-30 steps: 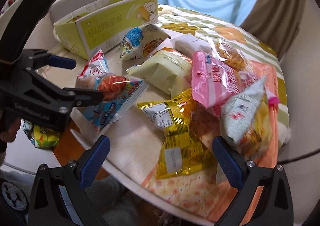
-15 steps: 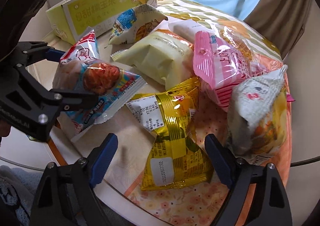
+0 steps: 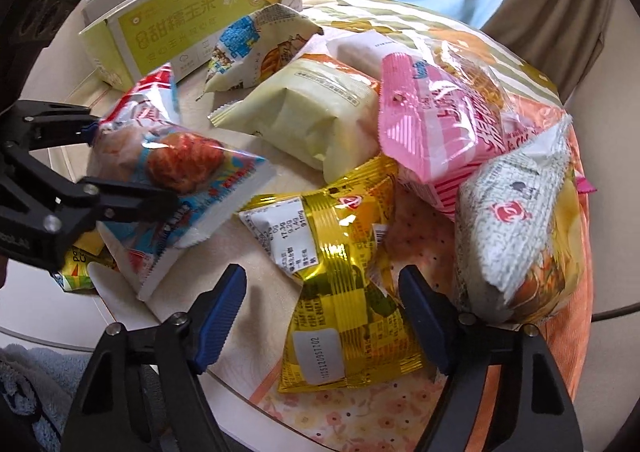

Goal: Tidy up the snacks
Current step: 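Grasp the gold snack bag with the right tool while the left tool lifts the shrimp bag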

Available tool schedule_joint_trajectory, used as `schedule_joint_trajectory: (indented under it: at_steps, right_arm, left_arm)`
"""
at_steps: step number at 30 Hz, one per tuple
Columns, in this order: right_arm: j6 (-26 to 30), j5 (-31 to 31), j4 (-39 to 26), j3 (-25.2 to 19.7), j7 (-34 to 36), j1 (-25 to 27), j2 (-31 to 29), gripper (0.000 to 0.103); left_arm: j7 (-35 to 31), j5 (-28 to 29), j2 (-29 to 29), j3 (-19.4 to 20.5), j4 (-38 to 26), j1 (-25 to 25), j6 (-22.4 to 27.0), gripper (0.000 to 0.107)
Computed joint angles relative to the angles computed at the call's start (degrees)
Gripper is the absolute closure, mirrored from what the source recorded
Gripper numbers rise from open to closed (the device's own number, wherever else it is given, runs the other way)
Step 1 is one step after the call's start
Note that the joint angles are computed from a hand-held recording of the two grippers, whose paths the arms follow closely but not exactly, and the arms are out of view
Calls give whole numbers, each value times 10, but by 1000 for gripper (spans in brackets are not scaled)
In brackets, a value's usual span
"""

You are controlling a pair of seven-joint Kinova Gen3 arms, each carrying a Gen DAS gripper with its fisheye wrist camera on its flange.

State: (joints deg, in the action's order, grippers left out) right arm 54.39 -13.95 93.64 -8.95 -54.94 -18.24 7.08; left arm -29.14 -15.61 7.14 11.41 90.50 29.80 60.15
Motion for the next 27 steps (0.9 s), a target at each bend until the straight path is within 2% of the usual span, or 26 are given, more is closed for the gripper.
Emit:
schedule_joint_trajectory:
  at_steps: [3,5,7,10,20,24,27]
  right_arm:
    - [4,-8,-3,2,1,5,1,30]
    - [-1,3,0,1,-7,0,0,38]
    - [-21,25,10,4,-22,-12,-7,55]
    - [-24,18,12,1,-17,-5,-9,66]
    - [-9,-37,7,1,24,3,-39,67]
    - [8,-67,-10,4,45,4,-49,67]
    - [36,-86,-47,4,39,1,-51,67]
  left_arm:
    - [13,-10,-7,1,-2,3,9,39]
    - [18,-15,-8,2,-3,3,18,39]
    - [27,-18,-12,3,-1,4,22,39]
    - [48,-29,-20,7,-2,7,32,39]
    - [126,-88,-52,30,-16,19,90,38]
    - [164,-138,-70,49,-39,25,137,38]
    - [181,-172,-82,61,-63,24,179,38]
